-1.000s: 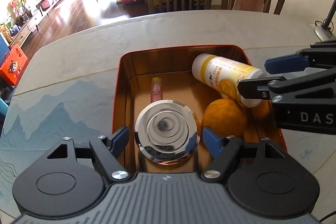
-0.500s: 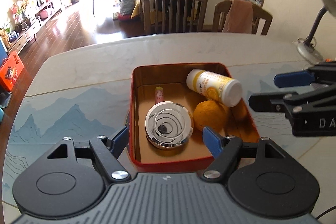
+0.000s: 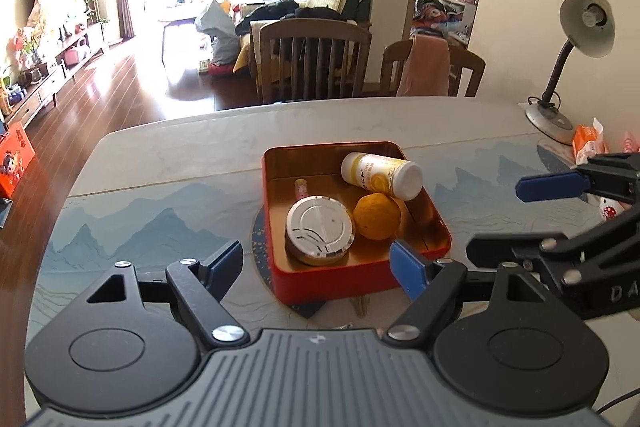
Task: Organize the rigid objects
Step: 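Grasp the white sunglasses with the left gripper while the right gripper grasps the purple plush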
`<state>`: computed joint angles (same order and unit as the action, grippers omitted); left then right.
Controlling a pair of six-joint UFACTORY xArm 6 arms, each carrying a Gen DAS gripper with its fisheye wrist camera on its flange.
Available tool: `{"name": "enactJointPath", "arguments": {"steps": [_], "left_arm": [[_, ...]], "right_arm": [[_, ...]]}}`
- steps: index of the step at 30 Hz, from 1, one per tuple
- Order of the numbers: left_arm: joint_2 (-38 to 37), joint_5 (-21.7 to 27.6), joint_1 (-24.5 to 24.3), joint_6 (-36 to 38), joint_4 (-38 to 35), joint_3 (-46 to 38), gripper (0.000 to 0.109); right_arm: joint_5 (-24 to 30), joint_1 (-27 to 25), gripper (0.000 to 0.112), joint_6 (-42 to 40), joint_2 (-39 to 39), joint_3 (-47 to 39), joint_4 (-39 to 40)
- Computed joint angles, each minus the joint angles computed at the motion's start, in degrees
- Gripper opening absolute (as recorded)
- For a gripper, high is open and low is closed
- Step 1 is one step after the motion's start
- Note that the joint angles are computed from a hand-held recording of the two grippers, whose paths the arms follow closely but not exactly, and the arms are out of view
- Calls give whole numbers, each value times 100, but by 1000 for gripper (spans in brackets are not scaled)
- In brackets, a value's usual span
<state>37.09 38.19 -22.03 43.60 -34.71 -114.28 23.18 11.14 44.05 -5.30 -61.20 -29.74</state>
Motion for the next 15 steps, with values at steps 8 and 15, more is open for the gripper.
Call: {"name": "enactJointPath", "arguments": {"steps": [8,15], "left_arm": [[-689,-644,152,908,-640,1100,84],[-1044,-613,384,1431,-1155,1671,85]], "right_arm": [[-128,345,101,999,-147,286,-687],[32,593,103,2070,-140,370,-1338]]}}
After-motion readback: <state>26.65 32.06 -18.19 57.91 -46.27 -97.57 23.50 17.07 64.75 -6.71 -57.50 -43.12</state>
